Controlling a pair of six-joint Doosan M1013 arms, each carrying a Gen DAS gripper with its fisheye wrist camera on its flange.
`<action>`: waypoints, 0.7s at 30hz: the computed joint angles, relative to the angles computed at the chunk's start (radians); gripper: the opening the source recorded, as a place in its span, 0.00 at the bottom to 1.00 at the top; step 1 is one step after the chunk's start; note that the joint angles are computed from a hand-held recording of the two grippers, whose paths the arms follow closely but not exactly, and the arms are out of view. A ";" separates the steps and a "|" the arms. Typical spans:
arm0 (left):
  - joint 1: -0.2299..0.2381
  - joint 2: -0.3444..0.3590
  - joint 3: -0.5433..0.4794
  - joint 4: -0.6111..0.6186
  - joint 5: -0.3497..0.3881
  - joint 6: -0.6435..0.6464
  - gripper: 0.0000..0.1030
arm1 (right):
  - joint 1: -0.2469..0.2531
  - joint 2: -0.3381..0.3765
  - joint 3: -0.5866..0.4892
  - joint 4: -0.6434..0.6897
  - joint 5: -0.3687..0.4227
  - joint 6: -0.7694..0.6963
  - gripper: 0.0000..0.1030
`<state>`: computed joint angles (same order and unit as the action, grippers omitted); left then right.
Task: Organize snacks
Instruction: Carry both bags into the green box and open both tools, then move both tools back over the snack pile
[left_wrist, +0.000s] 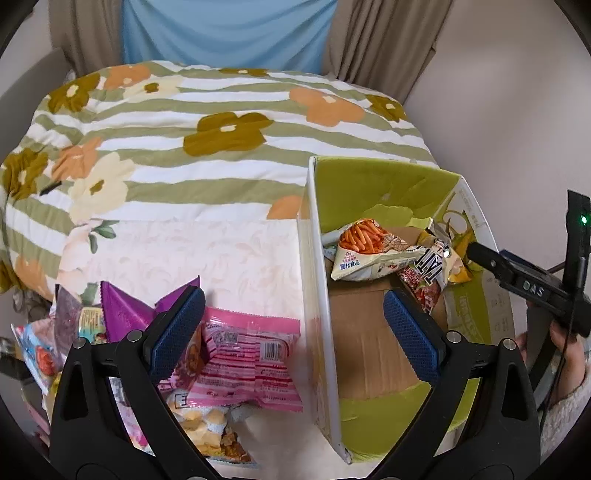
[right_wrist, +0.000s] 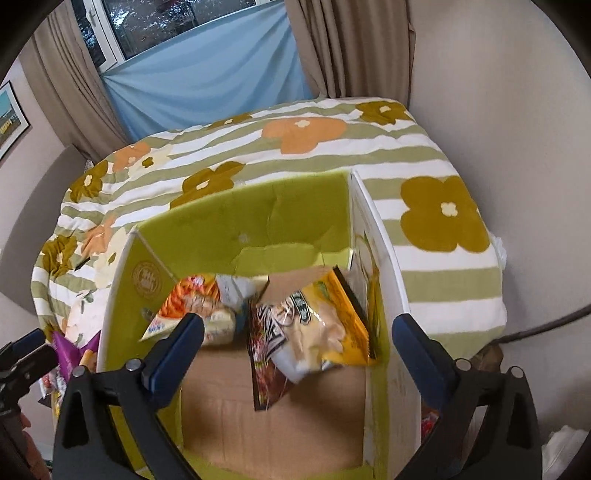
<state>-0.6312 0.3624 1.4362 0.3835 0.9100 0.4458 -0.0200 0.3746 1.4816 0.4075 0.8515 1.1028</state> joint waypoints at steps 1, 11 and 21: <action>-0.003 -0.002 0.002 0.006 -0.001 -0.007 0.94 | -0.001 -0.006 0.005 0.002 0.002 -0.003 0.99; -0.058 -0.036 0.000 0.124 0.012 -0.122 0.94 | -0.030 -0.082 0.049 0.075 -0.016 -0.112 0.99; -0.148 -0.140 0.095 0.274 0.149 -0.316 0.94 | -0.057 -0.145 0.093 0.164 0.003 -0.228 0.99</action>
<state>-0.7791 0.2220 1.5314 0.6576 1.0592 0.1301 -0.0768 0.2299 1.5745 0.5715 0.8546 0.8749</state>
